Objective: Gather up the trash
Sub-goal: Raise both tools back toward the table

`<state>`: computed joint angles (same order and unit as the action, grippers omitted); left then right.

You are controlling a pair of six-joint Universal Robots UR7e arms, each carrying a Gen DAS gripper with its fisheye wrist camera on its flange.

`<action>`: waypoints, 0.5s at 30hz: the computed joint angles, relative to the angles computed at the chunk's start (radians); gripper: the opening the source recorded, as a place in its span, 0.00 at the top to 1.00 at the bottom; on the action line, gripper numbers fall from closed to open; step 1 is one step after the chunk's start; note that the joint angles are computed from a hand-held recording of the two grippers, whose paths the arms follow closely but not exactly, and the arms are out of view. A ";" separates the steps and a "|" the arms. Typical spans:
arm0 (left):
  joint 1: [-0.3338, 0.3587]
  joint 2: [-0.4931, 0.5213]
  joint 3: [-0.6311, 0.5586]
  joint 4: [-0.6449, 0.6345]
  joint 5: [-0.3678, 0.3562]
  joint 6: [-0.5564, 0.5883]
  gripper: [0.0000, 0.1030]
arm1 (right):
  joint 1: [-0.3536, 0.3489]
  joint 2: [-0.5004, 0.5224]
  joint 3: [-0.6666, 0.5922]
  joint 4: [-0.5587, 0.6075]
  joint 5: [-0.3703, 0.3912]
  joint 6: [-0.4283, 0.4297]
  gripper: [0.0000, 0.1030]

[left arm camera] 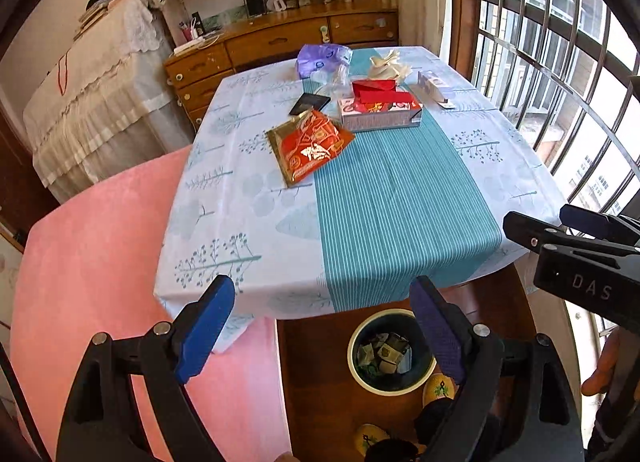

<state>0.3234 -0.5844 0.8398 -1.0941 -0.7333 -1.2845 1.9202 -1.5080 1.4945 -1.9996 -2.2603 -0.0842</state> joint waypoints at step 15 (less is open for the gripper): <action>0.132 0.208 -0.338 0.159 -0.008 0.000 0.15 | -0.114 0.160 -0.221 0.019 0.170 -0.195 0.23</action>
<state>0.4553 -0.3763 0.5017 -0.9352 -0.7410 -1.2847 1.8058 -1.3482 1.2737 -1.9809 -2.0900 -0.2790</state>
